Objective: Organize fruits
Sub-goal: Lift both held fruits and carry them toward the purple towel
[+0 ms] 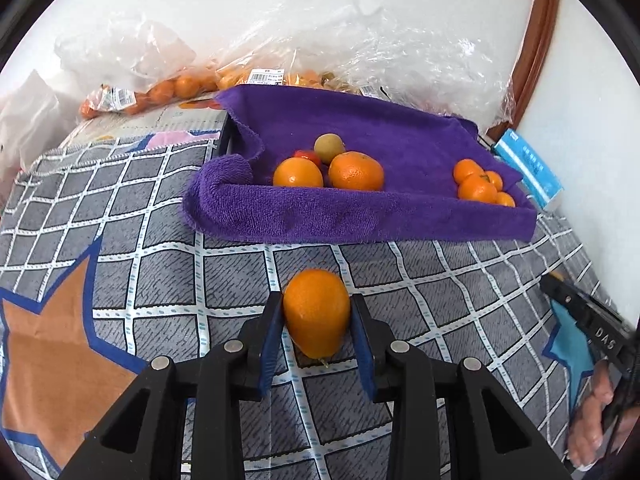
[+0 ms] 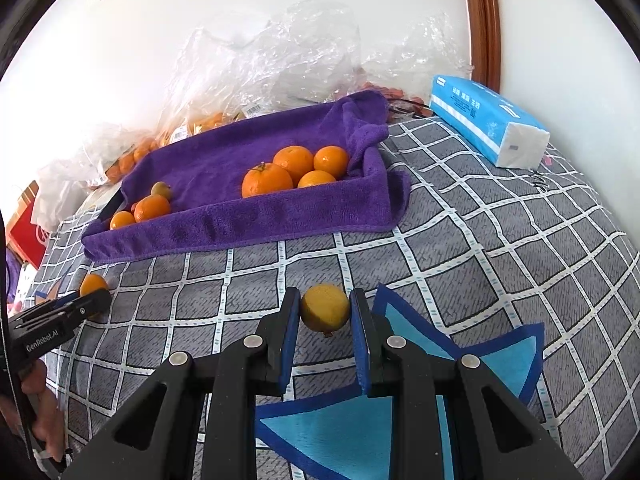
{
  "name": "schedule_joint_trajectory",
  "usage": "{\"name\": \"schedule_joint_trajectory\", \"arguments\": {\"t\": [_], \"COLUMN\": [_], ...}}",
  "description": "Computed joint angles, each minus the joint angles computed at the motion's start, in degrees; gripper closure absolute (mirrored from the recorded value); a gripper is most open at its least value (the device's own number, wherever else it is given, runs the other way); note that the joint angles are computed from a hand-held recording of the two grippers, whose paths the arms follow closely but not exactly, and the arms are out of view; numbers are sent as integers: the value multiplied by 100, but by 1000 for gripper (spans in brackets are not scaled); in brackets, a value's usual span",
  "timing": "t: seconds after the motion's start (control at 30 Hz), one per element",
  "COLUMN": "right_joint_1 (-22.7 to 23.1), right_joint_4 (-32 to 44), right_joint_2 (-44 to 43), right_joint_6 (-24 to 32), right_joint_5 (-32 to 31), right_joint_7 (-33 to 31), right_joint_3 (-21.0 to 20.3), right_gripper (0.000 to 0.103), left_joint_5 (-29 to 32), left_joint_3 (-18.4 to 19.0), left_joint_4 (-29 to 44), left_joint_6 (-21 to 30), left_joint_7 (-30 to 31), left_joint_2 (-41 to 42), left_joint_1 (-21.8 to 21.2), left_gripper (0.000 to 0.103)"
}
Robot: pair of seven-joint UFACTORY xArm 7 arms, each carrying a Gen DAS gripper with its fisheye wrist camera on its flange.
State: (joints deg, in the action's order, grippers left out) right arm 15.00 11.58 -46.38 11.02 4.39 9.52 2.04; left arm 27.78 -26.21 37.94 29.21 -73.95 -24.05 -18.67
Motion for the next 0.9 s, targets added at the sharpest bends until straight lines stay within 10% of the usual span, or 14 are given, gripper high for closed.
{"name": "schedule_joint_trajectory", "arguments": {"t": [0.43,0.9], "right_joint_1": [-193,-294], "right_joint_4": [149,-32], "right_joint_2": [200,-80], "right_joint_6": [194,-38], "right_joint_5": [-204,-271], "right_joint_7": [153,335], "right_joint_3": [229,299], "right_gripper": [78,78], "left_joint_5": [-44,336], "left_joint_3": [122,-841], "left_joint_4": [-283,-505], "left_joint_6": [-534,-936], "left_joint_7": [-128,-697], "left_joint_2": [-192,-988], "left_joint_1": [-10,910], "left_gripper": [72,72]}}
